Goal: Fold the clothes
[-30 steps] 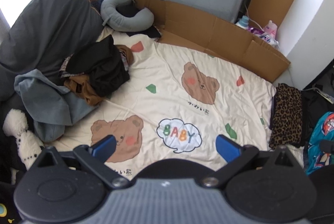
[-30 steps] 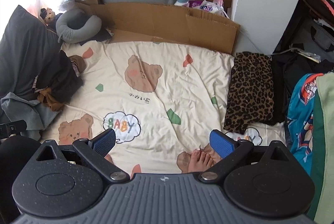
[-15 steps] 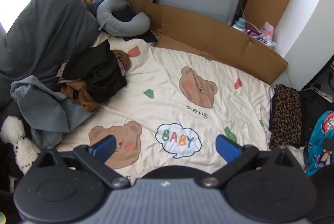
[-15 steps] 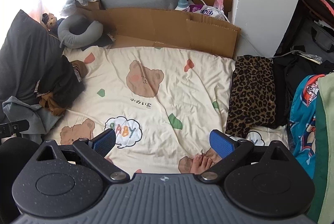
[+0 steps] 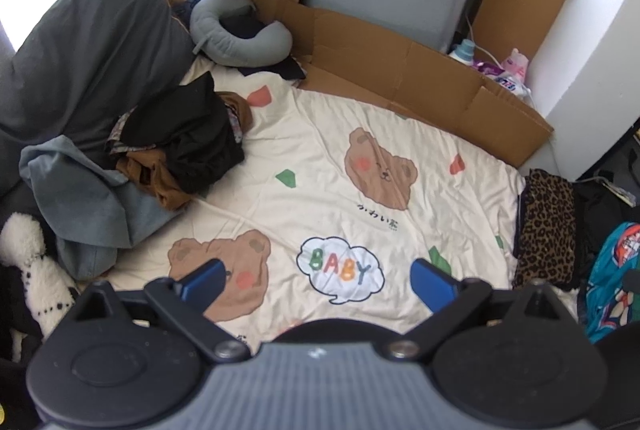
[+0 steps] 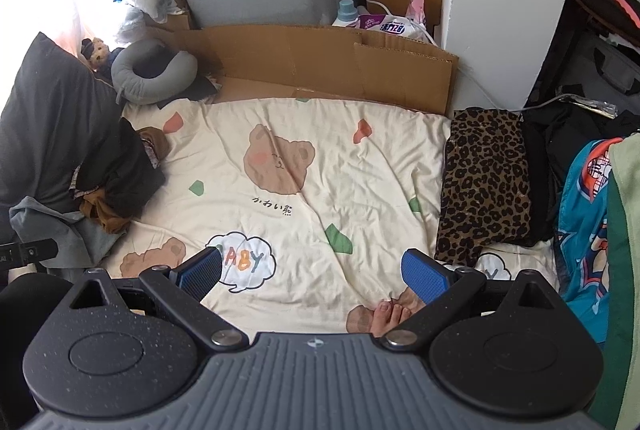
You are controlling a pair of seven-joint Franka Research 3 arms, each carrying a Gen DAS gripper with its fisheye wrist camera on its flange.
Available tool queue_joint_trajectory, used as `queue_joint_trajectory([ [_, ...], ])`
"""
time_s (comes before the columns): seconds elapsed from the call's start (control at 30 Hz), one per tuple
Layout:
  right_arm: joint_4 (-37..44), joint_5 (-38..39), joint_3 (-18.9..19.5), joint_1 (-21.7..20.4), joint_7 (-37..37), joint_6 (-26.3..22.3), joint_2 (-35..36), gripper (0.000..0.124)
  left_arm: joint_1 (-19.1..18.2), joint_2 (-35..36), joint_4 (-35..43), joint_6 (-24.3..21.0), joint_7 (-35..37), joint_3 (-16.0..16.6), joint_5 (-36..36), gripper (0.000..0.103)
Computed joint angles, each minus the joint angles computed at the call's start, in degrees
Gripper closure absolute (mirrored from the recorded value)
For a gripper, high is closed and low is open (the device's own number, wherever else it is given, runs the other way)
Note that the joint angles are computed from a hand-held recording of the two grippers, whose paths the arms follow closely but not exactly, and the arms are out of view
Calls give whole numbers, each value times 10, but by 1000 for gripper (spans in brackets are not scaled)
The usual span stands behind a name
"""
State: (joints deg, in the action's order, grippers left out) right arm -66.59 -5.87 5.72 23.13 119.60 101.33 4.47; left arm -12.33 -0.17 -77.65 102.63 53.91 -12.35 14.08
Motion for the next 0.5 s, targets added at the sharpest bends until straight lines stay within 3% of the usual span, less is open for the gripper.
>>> queue_joint_trajectory([
  [0.5,-2,-9,1,4,-3,6,-1,24,1,-10,-14,12,-16,0,-1,4],
])
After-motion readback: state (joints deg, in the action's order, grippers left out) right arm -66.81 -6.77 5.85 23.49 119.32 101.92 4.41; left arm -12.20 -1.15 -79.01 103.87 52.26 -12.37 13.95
